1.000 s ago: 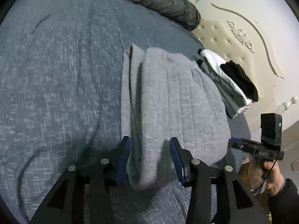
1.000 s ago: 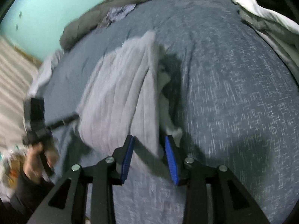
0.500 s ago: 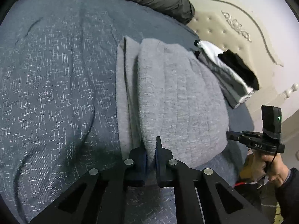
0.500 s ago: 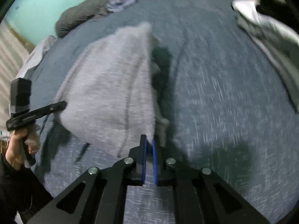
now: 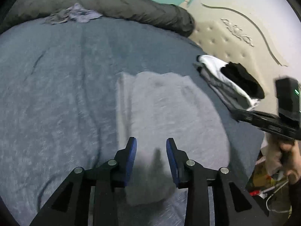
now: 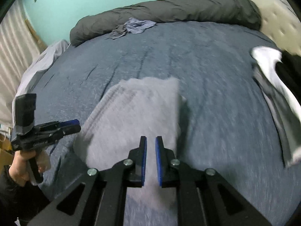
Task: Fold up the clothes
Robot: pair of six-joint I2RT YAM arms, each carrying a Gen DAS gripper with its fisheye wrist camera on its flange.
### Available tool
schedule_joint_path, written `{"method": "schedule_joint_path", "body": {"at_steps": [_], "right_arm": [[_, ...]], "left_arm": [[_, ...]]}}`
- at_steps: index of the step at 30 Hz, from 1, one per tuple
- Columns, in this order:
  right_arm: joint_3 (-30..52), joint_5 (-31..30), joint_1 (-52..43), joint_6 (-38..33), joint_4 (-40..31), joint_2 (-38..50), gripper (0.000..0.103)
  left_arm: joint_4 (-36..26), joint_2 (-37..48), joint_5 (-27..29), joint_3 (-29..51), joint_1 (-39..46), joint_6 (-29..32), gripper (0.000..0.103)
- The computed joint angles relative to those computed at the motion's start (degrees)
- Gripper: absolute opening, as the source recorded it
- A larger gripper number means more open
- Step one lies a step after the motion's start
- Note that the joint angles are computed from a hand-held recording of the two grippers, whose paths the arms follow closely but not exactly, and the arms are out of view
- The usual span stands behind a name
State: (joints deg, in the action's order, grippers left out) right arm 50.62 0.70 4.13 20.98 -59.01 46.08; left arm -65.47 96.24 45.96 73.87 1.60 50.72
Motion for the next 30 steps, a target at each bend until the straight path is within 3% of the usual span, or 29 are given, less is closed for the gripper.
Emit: {"method": "schedule_joint_path", "body": {"at_steps": [6, 12, 16, 21, 26, 30], "right_arm": [[-0.47, -0.67, -3.13, -2.10, 9.13, 13.04, 0.009], [-3.37, -1.63, -7.13, -4.47, 14.37, 20.59, 0.006], [-7.15, -3.08, -9.07, -4.86, 18.70, 20.91, 0.005], [-5.37, -4.14, -9.70, -5.57, 16.82, 19.91, 0.005], [-6.14, -6.57, -11.15, -6.09, 16.26, 9.95, 0.006], [-3.60, -5.65, -8.50, -6.08, 17.42, 14.49, 0.006]], "left_arm": [[8.81, -2.13, -3.59, -4.14, -8.26, -7.08, 0.036], [12.64, -0.79, -8.93, -6.26, -11.98, -8.71, 0.036], [12.24, 0.40, -9.01, -5.61, -11.80, -9.34, 0.035], [11.73, -0.30, -8.67, -5.13, -10.24, -10.37, 0.036], [10.74, 0.20, -7.84, -3.47, -8.24, -10.97, 0.036], [10.76, 0.49, -8.03, -3.20, -7.09, -11.07, 0.036]]}}
